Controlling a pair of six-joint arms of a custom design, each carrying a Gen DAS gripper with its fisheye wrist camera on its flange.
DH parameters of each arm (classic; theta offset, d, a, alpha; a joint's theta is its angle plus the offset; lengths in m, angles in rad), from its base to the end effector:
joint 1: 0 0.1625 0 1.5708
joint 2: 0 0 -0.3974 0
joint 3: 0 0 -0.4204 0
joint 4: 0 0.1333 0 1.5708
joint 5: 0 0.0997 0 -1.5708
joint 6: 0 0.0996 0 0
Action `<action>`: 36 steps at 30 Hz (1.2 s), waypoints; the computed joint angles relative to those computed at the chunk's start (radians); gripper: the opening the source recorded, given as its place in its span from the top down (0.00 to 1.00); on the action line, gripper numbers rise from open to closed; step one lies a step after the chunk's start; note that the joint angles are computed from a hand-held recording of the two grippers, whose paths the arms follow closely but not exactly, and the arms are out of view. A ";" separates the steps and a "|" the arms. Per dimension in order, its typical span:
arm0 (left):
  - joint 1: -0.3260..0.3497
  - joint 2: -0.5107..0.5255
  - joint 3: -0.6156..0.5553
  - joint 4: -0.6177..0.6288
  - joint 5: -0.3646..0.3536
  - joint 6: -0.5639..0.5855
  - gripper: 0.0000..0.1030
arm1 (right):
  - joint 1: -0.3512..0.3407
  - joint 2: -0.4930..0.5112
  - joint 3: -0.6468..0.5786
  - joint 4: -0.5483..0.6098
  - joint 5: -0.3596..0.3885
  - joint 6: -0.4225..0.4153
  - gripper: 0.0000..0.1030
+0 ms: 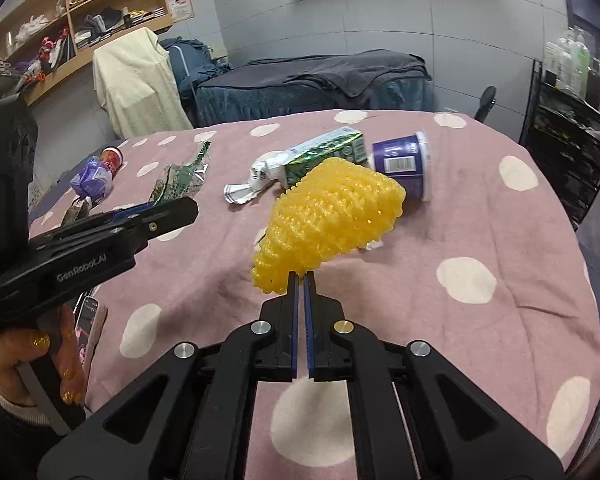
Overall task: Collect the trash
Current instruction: 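Carry the yellow foam net to the black bin and open the right gripper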
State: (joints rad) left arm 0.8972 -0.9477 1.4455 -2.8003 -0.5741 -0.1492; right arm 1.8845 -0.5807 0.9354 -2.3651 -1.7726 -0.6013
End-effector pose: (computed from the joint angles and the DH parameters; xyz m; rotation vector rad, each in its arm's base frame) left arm -0.2743 -0.6915 0.3108 0.1270 2.2391 -1.2486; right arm 0.3726 -0.7814 0.1886 1.1900 -2.5616 0.5834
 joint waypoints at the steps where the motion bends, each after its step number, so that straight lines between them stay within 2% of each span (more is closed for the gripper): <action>1: -0.005 0.009 -0.001 -0.009 -0.009 0.006 0.71 | -0.007 -0.023 0.026 -0.020 -0.003 0.009 0.96; 10: -0.029 0.101 -0.071 -0.013 -0.125 0.051 0.71 | -0.066 -0.184 0.187 -0.212 -0.049 0.063 0.96; 21: -0.044 0.214 -0.184 0.033 -0.243 0.108 0.71 | -0.160 -0.281 0.238 -0.352 -0.214 0.162 0.96; 26: -0.049 0.255 -0.231 0.055 -0.272 0.134 0.71 | -0.210 -0.270 0.201 -0.336 -0.286 0.206 0.96; 34: -0.052 0.302 -0.292 0.099 -0.310 0.150 0.71 | -0.294 -0.184 0.073 -0.200 -0.385 0.301 0.96; 36: -0.053 0.312 -0.306 0.107 -0.319 0.153 0.71 | -0.308 -0.176 0.065 -0.176 -0.390 0.318 0.96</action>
State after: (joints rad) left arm 0.8441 -0.6358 1.1395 -2.6935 -0.8930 0.0041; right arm 1.5761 -0.7567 1.0009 -2.5416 -2.1629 -0.2833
